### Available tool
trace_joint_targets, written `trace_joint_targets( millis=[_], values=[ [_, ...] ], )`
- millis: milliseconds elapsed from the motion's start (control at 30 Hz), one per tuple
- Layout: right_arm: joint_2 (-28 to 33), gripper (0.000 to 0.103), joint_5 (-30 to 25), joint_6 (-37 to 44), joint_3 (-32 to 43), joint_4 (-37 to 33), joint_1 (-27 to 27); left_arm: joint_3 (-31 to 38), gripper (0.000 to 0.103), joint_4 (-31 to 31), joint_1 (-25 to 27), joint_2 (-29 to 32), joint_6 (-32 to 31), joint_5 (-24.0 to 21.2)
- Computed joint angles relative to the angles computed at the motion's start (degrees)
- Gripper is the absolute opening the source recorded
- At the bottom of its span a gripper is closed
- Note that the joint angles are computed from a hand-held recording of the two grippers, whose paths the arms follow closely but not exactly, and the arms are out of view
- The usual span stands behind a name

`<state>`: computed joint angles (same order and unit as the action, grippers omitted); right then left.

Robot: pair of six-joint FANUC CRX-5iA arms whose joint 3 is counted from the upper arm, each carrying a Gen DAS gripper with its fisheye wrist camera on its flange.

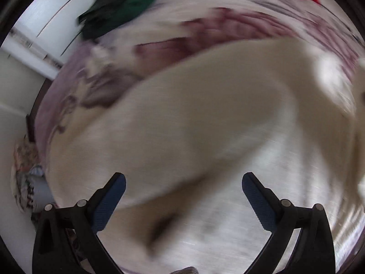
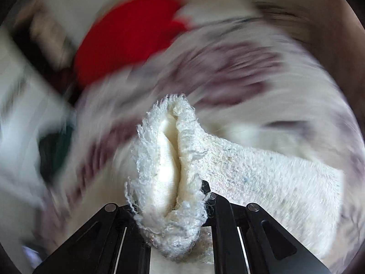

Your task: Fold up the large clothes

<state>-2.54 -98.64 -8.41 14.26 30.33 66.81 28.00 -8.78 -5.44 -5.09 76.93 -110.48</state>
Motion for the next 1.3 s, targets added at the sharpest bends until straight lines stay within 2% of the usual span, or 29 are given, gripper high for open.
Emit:
trace_joint_targets(
  millis=[67, 133, 167, 200, 267, 300, 333, 367, 400, 433, 500, 567, 600, 667, 733, 800, 833, 867, 900, 933, 967, 1067, 1133, 1167, 1200, 1233, 1300],
  values=[
    [7.99, 0.009, 3.43, 7.51, 5.83, -6.58, -3.35, -0.07, 0.103, -0.05, 4.39, 0.33, -3.02, 1.21],
    [16.43, 0.009, 2.7, 13.45, 13.22, -11.33, -4.66, -0.26, 0.103, 1.17, 9.42, 0.65, -6.89, 1.72],
    [18.2, 0.011, 1.68, 14.41, 14.78, -13.86, -5.21, -0.36, 0.103, 2.34, 12.22, 0.76, -8.82, 1.44],
    [19.33, 0.018, 1.21, 14.46, 15.19, -16.39, -5.69, -0.56, 0.103, 4.5, 15.71, 1.04, -10.91, 0.53],
    [18.62, 0.024, 1.42, 10.5, 14.06, -17.05, -4.41, -0.48, 0.103, 8.2, 22.1, 2.19, -14.25, -2.4],
    [16.51, 0.038, 3.67, 7.03, 12.34, -17.21, -3.43, -0.85, 0.103, 11.71, 26.5, 3.09, -15.69, -4.85],
    [13.76, 0.044, 6.42, 2.15, 10.22, -17.56, -2.23, -1.66, 0.103, 15.82, 31.04, 4.13, -16.54, -7.79],
    [11.49, 0.057, 7.93, -1.43, 8.42, -17.25, -1.16, -2.17, 0.103, 18.01, 33.94, 5.01, -16.43, -10.25],
    [7.89, 0.075, 10.88, -7.4, 4.77, -15.24, 1.27, -3.46, 0.103, 20.88, 37.51, 6.04, -15.16, -13.22],
    [5.57, 0.083, 12.32, -12.41, 2.44, -12.79, 3.73, -5.47, 0.103, 24.14, 40.51, 6.53, -13.32, -15.04],
    [3.23, 0.086, 10.44, -20.6, 1.21, -8.82, 8.73, -12.15, 0.103, 30.88, 46.15, 5.83, -7.75, -16.57],
    [2.84, 0.086, 5.43, -24.81, 2.45, -8.2, 12.37, -20.68, 0.103, 36.99, 49.86, 3.98, -1.71, -15.66],
    [2.69, 0.086, 2.43, -26.63, 2.98, -9.09, 13.74, -23.39, 0.103, 38.34, 50.39, 3.17, 0.24, -14.78],
    [0.3, 0.086, 0.4, -31.35, 1.07, -11.48, 15.79, -28.57, 0.103, 40.91, 50.49, 1.8, 5.17, -10.88],
    [-1.4, 0.086, 0.59, -35.37, -0.77, -13.54, 15.92, -29.83, 0.103, 41.16, 49.44, 1.1, 9.0, -6.48],
    [-2.39, 0.086, 0.65, -35.98, -1.61, -13.61, 15.24, -29.01, 0.1, 40.83, 48.21, 0.83, 12.81, -2.75],
    [-1.81, 0.086, 0.12, -35.32, -0.98, -13.45, 15.04, -27.57, 0.089, 40.15, 47.47, 0.61, 14.3, -0.72],
    [-0.58, 0.086, -0.18, -33.2, 0.18, -13.61, 13.86, -25.21, 0.07, 38.64, 46.35, 0.7, 14.9, 0.9],
    [1.04, 0.086, -0.77, -30.12, 1.99, -13.88, 12.22, -23.01, 0.055, 37.23, 45.31, 0.97, 14.7, 1.99],
    [1.63, 0.086, -0.95, -27.63, 2.46, -14.1, 11.04, -21.11, 0.025, 36.26, 44.45, 1.21, 13.9, 3.22],
    [2.98, 0.086, -1.16, -24.21, 4.11, -14.52, 9.23, -18.11, 0.018, 35.7, 43.11, 1.98, 13.01, 5.01],
    [5.86, 0.086, 1.05, -18.15, 6.97, -14.32, 4.85, -11.52, 0.015, 34.51, 40.05, 4.58, 11.65, 8.42],
    [6.72, 0.084, 4.87, -16.06, 6.98, -13.69, 1.46, -6.64, 0.014, 34.46, 38.36, 7.48, 10.0, 10.87],
    [7.03, 0.077, 7.72, -16.85, 6.14, -13.27, 0.61, -4.57, 0.014, 34.93, 37.57, 8.89, 9.6, 11.89],
    [8.87, 0.062, 9.57, -15.57, 7.7, -13.84, -1.49, -1.67, 0.014, 35.33, 36.45, 10.7, 9.6, 12.53],
    [9.27, 0.055, 12.37, -15.27, 6.86, -15.33, -3.16, -0.19, 0.014, 35.54, 36.05, 12.26, 8.52, 13.8],
    [10.48, 0.052, 16.31, -14.94, 6.44, -19.88, -5.82, 5.62, 0.014, 35.63, 33.87, 15.47, 7.99, 14.34]
  ],
)
